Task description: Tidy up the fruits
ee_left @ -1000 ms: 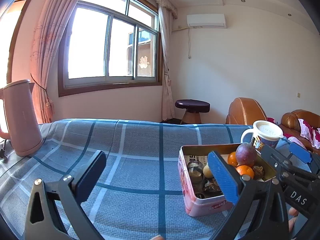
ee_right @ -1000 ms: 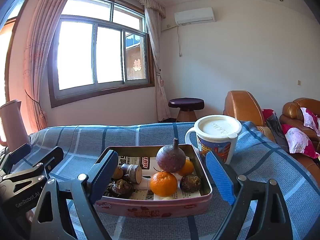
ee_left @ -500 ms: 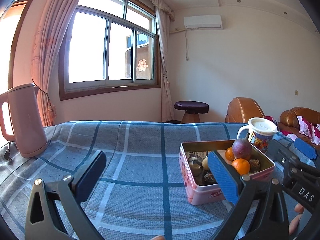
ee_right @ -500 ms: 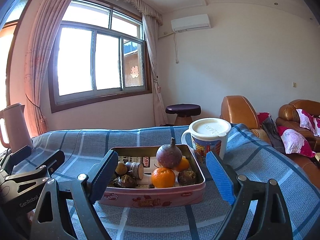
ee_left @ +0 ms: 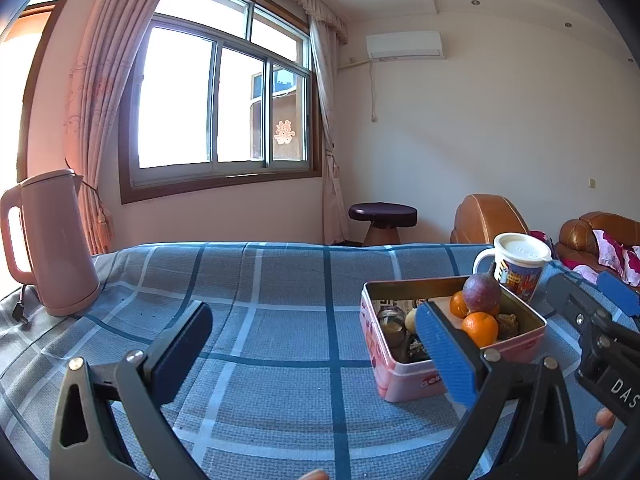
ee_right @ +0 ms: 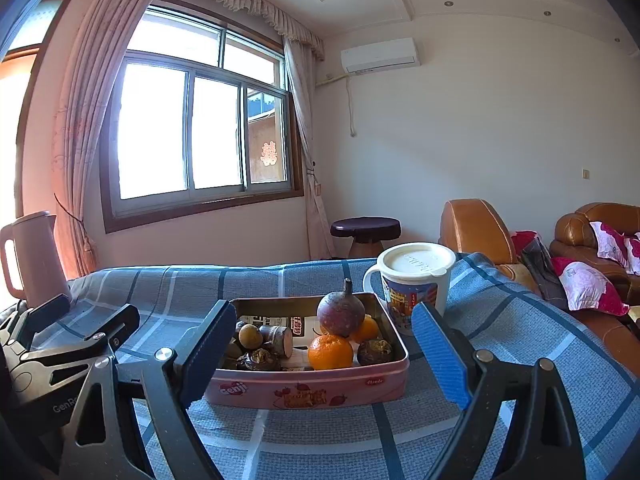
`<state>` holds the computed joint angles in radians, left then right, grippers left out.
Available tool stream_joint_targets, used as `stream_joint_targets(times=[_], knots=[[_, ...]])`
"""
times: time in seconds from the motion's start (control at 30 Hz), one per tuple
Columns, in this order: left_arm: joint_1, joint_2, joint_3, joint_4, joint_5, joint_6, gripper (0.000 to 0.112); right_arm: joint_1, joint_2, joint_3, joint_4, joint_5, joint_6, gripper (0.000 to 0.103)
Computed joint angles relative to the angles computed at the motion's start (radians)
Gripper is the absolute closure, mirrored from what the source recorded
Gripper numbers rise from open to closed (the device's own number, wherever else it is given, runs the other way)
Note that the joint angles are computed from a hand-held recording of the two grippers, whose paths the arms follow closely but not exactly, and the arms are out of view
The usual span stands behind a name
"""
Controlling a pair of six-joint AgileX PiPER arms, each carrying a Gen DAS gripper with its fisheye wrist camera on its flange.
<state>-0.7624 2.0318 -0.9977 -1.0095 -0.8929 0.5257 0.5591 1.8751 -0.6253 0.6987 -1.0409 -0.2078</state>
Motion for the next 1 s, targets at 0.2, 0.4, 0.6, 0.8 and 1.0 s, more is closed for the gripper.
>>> stream_joint_targets(times=[0.2,0.4,0.6,0.8,1.0], knots=[[-0.001,0.002,-0.003,-0.005,0.002,0.007,0.009,0.003,0.000,-0.002,0.011,0.005,-0.003,0.012],[-0.001,0.004,-0.005,-0.011,-0.001,0.009,0.009,0.005,-0.002,0.000,0.013,0.004,-0.005,0.012],[0.000,0.007,-0.009,-0.022,-0.001,0.021,0.009,0.007,-0.006,0.003,0.017,0.005,-0.007,0.012],[-0.002,0.006,-0.010,-0.032,-0.003,0.031,0.009,0.006,-0.009,0.003,0.018,0.008,-0.008,0.012],[-0.002,0.004,-0.010,-0.040,-0.003,0.039,0.009,0.003,-0.011,0.004,0.015,0.011,-0.007,0.012]])
